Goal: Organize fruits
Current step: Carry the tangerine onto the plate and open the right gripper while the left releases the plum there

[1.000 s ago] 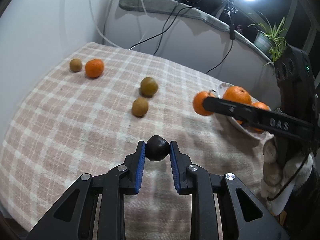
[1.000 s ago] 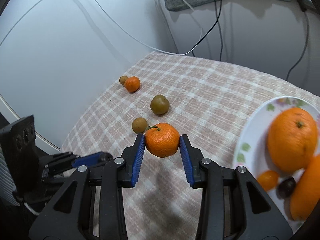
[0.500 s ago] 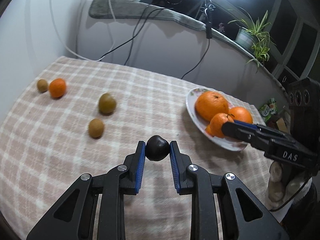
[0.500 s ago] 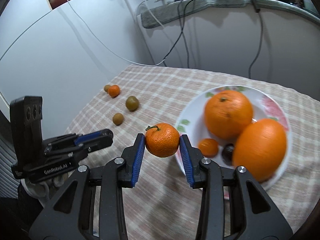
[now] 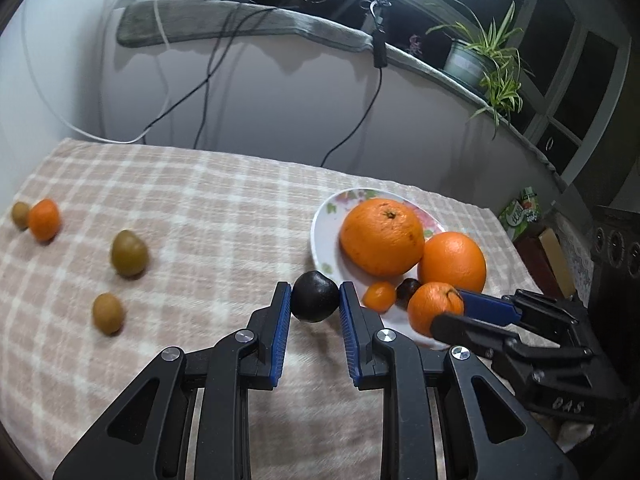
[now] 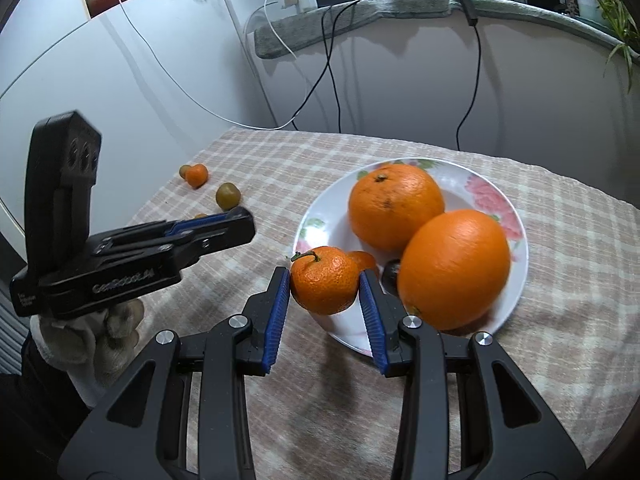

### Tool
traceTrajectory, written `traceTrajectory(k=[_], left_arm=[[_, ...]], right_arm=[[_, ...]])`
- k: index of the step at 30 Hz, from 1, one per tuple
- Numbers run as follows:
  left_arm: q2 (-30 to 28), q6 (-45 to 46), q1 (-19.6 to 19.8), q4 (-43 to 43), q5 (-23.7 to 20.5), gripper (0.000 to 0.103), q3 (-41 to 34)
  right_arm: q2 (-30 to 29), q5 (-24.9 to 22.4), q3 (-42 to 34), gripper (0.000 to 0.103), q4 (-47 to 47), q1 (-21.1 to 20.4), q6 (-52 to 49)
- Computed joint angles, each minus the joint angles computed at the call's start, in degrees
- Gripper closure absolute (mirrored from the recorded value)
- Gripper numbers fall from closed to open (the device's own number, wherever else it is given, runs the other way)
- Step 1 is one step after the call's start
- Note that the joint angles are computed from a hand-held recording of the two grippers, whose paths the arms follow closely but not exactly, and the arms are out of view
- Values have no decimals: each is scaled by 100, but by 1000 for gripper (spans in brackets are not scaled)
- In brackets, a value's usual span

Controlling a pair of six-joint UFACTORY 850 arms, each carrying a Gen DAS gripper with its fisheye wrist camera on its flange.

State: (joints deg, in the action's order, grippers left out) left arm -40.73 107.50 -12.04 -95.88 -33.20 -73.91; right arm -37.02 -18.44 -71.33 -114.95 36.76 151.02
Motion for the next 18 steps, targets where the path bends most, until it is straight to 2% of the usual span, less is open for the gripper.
traceTrajectory(k=[18], left_arm=[[-124, -169, -250, 159, 111, 80, -202]], right_arm=[[-27, -181, 44, 65, 771, 61, -823]])
